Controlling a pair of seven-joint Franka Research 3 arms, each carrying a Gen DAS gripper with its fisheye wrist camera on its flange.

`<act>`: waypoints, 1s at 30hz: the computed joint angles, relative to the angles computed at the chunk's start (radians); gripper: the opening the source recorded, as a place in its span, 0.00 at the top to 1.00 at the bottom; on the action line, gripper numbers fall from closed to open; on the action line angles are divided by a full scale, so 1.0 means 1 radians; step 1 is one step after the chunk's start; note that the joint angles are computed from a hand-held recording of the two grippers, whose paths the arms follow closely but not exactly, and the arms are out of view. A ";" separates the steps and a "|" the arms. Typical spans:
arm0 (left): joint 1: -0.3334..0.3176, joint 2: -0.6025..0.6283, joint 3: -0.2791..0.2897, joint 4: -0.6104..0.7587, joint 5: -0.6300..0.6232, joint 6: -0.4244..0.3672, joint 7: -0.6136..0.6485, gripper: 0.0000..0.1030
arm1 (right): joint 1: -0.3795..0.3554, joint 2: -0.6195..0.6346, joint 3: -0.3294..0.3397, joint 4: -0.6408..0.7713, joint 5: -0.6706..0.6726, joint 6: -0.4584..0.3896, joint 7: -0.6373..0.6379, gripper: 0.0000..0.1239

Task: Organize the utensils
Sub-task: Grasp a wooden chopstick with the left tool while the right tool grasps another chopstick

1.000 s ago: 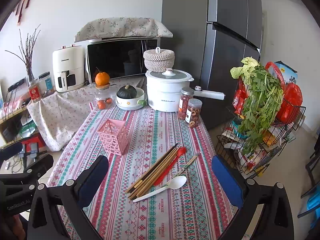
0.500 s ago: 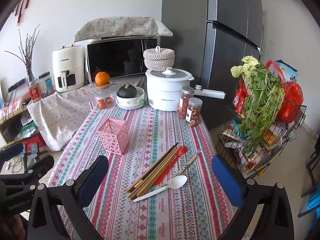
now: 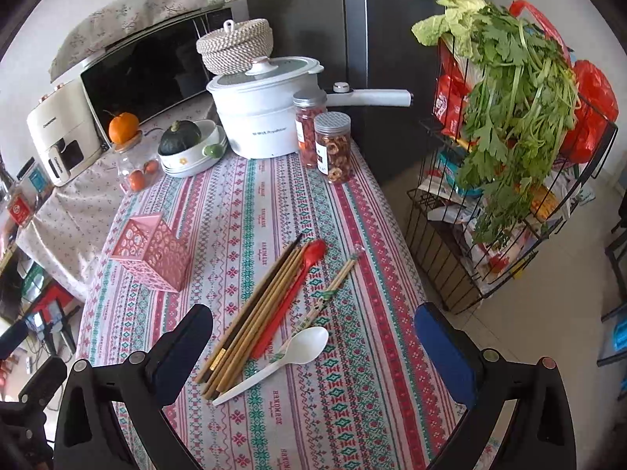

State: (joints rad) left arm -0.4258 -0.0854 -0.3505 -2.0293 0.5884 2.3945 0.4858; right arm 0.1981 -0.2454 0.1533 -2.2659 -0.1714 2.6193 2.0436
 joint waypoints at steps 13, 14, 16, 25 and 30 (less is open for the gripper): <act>-0.028 0.563 0.050 0.601 -0.365 -0.159 0.409 0.57 | -0.005 0.228 -0.124 0.158 0.368 -0.171 -0.180 0.32; -0.033 0.602 0.056 0.646 -0.375 -0.177 0.418 0.66 | -0.008 0.239 -0.128 0.163 0.403 -0.172 -0.191 0.34; -0.034 0.674 0.060 0.727 -0.410 -0.193 0.435 0.76 | -0.014 0.258 -0.133 0.174 0.442 -0.178 -0.198 0.36; -0.064 0.843 0.093 0.938 -0.448 -0.251 0.469 0.91 | -0.012 0.325 -0.130 0.233 0.490 -0.203 -0.211 0.36; -0.081 0.922 0.094 1.074 -0.468 -0.324 0.524 0.91 | -0.006 0.351 -0.129 0.264 0.487 -0.199 -0.209 0.36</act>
State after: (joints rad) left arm -0.5064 0.8366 -0.2563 -0.9551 0.1203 2.0706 1.0094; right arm 0.1920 0.1060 0.0239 -2.0021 0.3160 2.4198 1.8347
